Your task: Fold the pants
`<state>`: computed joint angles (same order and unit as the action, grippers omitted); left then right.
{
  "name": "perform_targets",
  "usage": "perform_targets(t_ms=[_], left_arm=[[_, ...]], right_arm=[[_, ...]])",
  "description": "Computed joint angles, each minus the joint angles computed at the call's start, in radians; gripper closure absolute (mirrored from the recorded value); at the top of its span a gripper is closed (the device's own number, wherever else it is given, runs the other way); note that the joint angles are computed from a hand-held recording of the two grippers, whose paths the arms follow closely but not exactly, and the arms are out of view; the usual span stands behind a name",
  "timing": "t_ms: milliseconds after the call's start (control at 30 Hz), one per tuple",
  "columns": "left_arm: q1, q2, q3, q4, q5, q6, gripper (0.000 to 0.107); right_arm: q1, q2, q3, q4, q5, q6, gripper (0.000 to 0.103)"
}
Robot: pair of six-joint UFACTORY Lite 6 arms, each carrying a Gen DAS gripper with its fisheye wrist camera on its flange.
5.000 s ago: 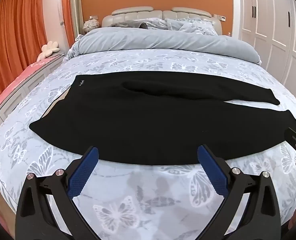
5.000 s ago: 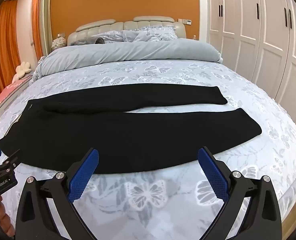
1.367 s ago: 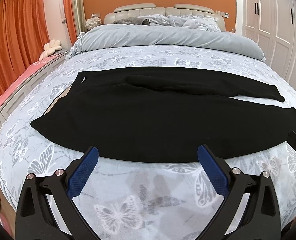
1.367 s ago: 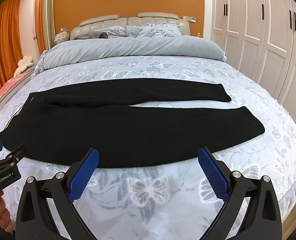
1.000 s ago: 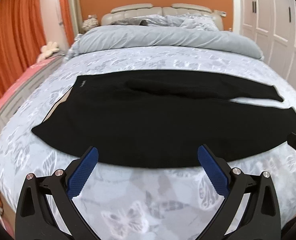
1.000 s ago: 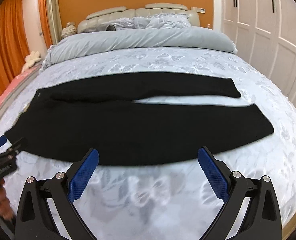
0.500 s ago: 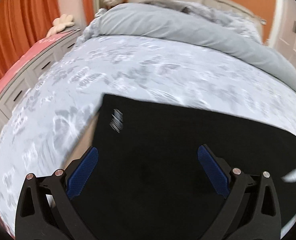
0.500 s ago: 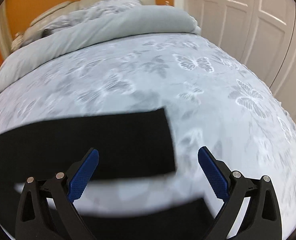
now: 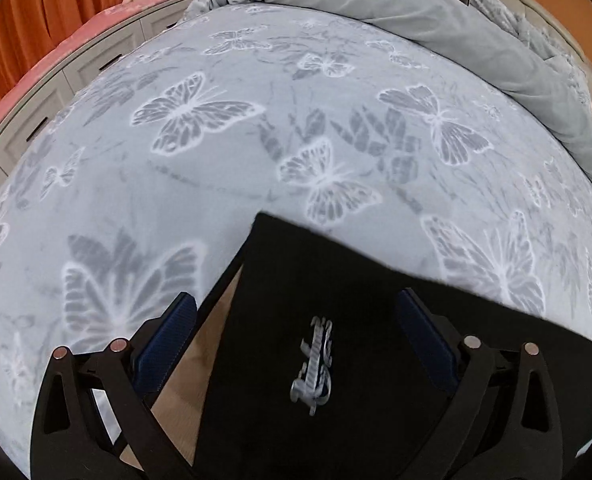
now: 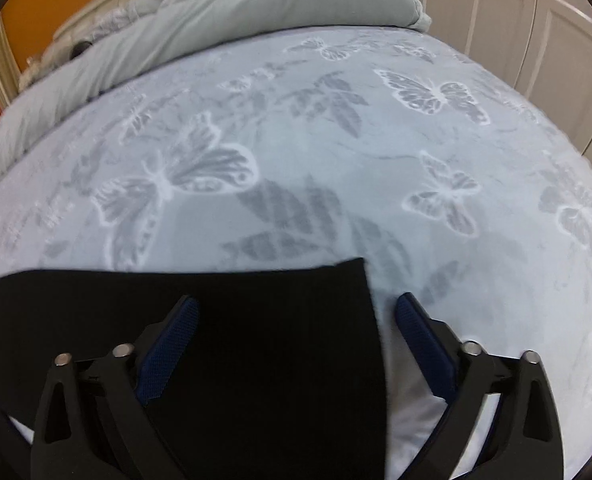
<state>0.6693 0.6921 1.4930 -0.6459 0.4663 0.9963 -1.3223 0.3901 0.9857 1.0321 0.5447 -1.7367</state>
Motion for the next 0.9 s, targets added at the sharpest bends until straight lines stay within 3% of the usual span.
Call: perform_targets(t_ms=[33, 67, 100, 133, 200, 267, 333, 433, 500, 567, 633, 667, 700, 733, 800, 833, 900], left_arm=[[-0.004, 0.018, 0.021, -0.010, 0.025, 0.015, 0.036], [-0.016, 0.036, 0.042, 0.019, 0.035, -0.012, 0.044], [-0.025, 0.036, 0.041, 0.028, 0.027, -0.019, 0.053], [-0.031, 0.023, 0.030, 0.022, 0.019, -0.004, 0.093], [-0.007, -0.007, 0.022, -0.025, 0.059, 0.019, 0.094], [0.054, -0.083, -0.030, -0.169, 0.125, 0.162, 0.096], [0.144, -0.192, -0.100, -0.254, 0.249, 0.286, 0.097], [0.367, -0.346, -0.168, -0.278, 0.542, 0.441, 0.099], [0.511, -0.402, -0.172, -0.247, 0.707, 0.521, 0.098], [0.698, -0.427, -0.151, -0.193, 0.878, 0.644, 0.098], [0.833, -0.402, -0.126, -0.142, 0.967, 0.737, 0.096], [0.895, -0.372, -0.113, -0.109, 0.987, 0.785, 0.087], [0.938, -0.347, -0.115, -0.086, 0.970, 0.829, 0.080], [0.991, -0.300, -0.126, -0.059, 0.911, 0.898, 0.064], [1.045, -0.231, -0.134, -0.062, 0.784, 0.946, 0.056], [1.055, -0.183, -0.105, -0.043, 0.757, 0.918, 0.054], [1.074, -0.061, 0.040, 0.024, 0.827, 0.794, 0.053]], right_arm=[[0.003, -0.006, -0.004, 0.005, 0.003, -0.005, 0.032], [0.007, -0.017, -0.013, 0.009, 0.002, -0.009, 0.040], [0.002, -0.017, -0.003, -0.020, 0.044, 0.015, 0.070], [-0.002, -0.007, 0.015, -0.053, 0.102, 0.060, 0.091], [0.007, -0.095, -0.047, -0.031, 0.094, 0.027, 0.091], [-0.025, -0.250, -0.141, -0.004, 0.157, -0.050, 0.092], [-0.123, -0.375, -0.168, -0.029, 0.303, -0.080, 0.092], [-0.369, -0.509, -0.137, -0.099, 0.605, -0.171, 0.092], [-0.564, -0.500, -0.068, -0.153, 0.814, -0.283, 0.092], [-0.716, -0.447, 0.002, -0.220, 0.934, -0.394, 0.092], [-0.840, -0.363, 0.045, -0.297, 0.955, -0.523, 0.091], [-0.869, -0.320, 0.053, -0.337, 0.926, -0.554, 0.089], [-0.888, -0.264, 0.056, -0.375, 0.855, -0.584, 0.086], [-0.895, -0.219, 0.043, -0.408, 0.758, -0.602, 0.079], [-0.924, -0.149, 0.032, -0.439, 0.633, -0.638, 0.075], [-0.943, -0.112, 0.053, -0.442, 0.619, -0.640, 0.074], [-1.005, -0.037, 0.157, -0.470, 0.706, -0.592, 0.063]])
